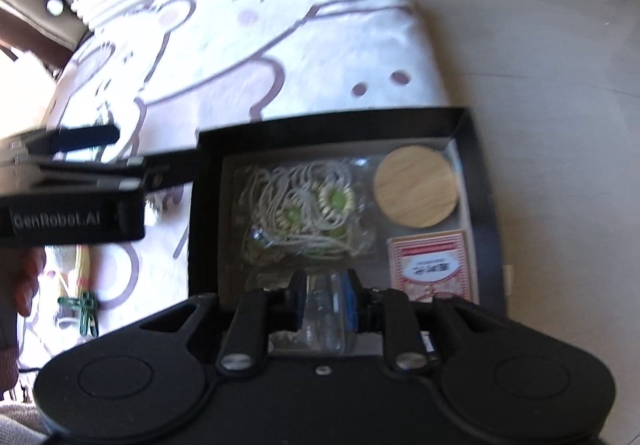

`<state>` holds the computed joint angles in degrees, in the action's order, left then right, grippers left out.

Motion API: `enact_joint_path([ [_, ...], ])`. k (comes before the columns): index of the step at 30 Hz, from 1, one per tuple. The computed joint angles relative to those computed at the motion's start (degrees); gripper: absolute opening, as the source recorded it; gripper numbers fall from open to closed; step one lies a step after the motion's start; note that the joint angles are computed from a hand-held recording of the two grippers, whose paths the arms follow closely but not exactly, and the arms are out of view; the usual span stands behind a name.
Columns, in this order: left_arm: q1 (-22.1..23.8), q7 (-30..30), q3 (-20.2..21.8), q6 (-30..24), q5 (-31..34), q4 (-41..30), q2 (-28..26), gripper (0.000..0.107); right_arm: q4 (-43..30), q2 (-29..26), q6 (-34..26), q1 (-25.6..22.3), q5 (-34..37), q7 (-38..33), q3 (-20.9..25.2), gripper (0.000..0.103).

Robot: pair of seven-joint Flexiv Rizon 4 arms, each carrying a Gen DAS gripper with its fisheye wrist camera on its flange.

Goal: Organize objects
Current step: 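Open the right gripper and lift both grippers from the box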

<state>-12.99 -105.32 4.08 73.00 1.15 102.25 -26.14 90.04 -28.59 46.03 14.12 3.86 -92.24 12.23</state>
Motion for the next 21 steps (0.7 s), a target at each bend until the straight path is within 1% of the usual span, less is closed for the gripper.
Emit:
enact_joint_path([
  [6,-1.69,-2.74,1.52,-0.86,2.42,1.47,2.74,0.103,3.15,3.16,5.8,-0.94,0.88,1.59,-0.41,0.025],
  [12,-2.86,-6.48,2.3,-2.47,6.4,2.78,6.0,0.103,7.1,5.96,11.32,-0.7,-0.73,3.95,-1.02,0.027],
  [15,-3.28,-8.88,2.35,-3.31,8.61,3.48,7.84,0.103,9.6,7.64,13.92,-0.61,-1.96,4.95,-1.3,0.031],
  [19,-3.86,-12.81,2.18,-5.02,12.1,4.0,10.21,0.103,13.52,10.16,17.38,-0.15,-4.97,7.48,-2.4,0.042],
  [21,-3.77,-14.23,1.63,-5.61,13.49,4.41,11.36,0.103,15.3,11.41,18.75,-0.1,-6.42,8.83,-2.81,0.045],
])
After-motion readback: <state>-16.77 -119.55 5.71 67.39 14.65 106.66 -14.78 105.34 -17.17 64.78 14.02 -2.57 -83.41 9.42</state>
